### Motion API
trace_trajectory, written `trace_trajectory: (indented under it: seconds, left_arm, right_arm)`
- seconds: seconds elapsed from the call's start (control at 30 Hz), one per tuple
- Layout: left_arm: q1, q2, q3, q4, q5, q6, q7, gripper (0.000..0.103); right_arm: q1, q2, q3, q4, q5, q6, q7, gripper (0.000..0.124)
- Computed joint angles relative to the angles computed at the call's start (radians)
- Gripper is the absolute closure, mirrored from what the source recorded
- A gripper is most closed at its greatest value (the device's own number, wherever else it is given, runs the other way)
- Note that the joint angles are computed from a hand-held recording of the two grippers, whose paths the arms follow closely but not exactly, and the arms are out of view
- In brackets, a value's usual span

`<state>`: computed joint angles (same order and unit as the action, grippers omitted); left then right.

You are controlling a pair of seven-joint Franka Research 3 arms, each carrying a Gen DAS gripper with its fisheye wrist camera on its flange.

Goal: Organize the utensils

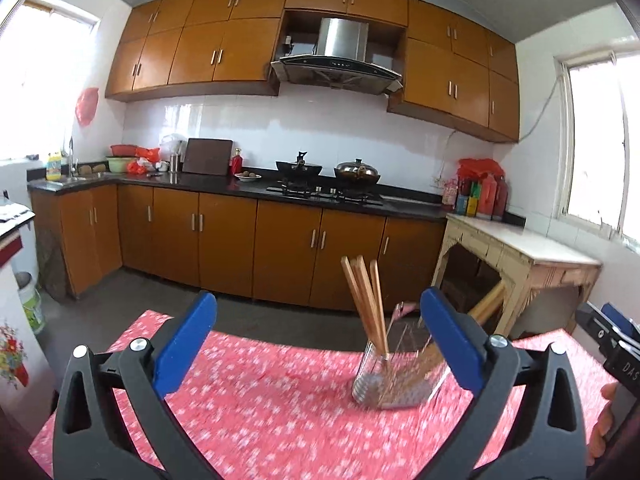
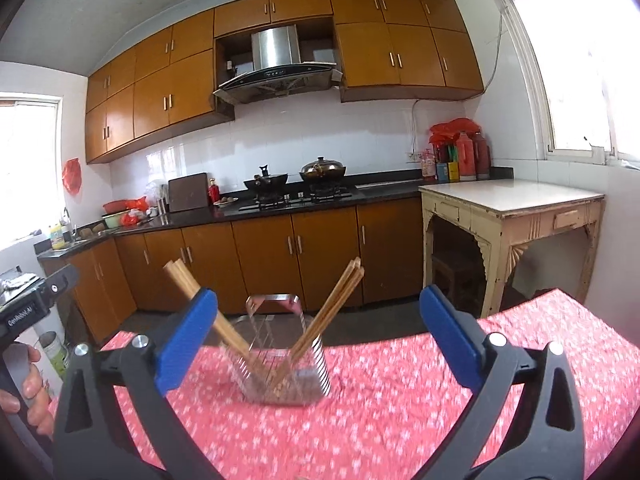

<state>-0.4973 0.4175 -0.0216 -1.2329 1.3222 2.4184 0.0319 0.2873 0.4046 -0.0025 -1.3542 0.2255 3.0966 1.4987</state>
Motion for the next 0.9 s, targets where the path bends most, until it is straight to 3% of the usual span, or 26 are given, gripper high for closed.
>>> trace_trajectory:
  seconds: [0.07,0.17,0.3,0.4,0.43,0.5,0.67,0.9]
  left_arm:
    - [-0.018,-0.047,0.002,-0.083,0.049,-0.010,-0.044,0.002]
    - [-0.019,-0.101,-0.029,-0.191,0.096,-0.035,-0.096,0.002]
    - [-0.018,-0.141,-0.072,-0.281,0.163,-0.095,-0.166,0.002]
    - [-0.008,-0.163,-0.101,-0.326,0.188,-0.127,-0.207,0.002]
    - [-0.004,-0.169,-0.109,-0.339,0.193,-0.130,-0.220,0.002]
    - [0.001,-0.171,-0.124,-0.347,0.199,-0.145,-0.224,0.002]
    - [-0.013,-0.174,-0.144,-0.372,0.230,-0.220,-0.243,0.002]
    - [-0.009,-0.182,-0.161,-0.413,0.238,-0.226,-0.275,0.002]
  right_arm:
    - [-0.021,-0.058,0.042,-0.106,0.030,0.044,-0.028,0.025]
    - [-0.007,-0.122,0.045,-0.231,0.045,0.091,-0.035,0.025]
    - [0.072,-0.172,-0.030,-0.333,0.008,0.128,-0.006,0.025]
    - [0.224,-0.199,-0.194,-0.402,-0.054,0.181,0.032,0.025]
    - [0.248,-0.198,-0.219,-0.401,-0.044,0.179,0.027,0.025]
    - [0.374,-0.222,-0.342,-0.463,-0.047,0.216,0.017,0.025]
    - [0.499,-0.236,-0.448,-0.511,0.050,0.255,-0.068,0.025]
    - [0.411,-0.255,-0.339,-0.551,0.112,0.255,-0.124,0.025]
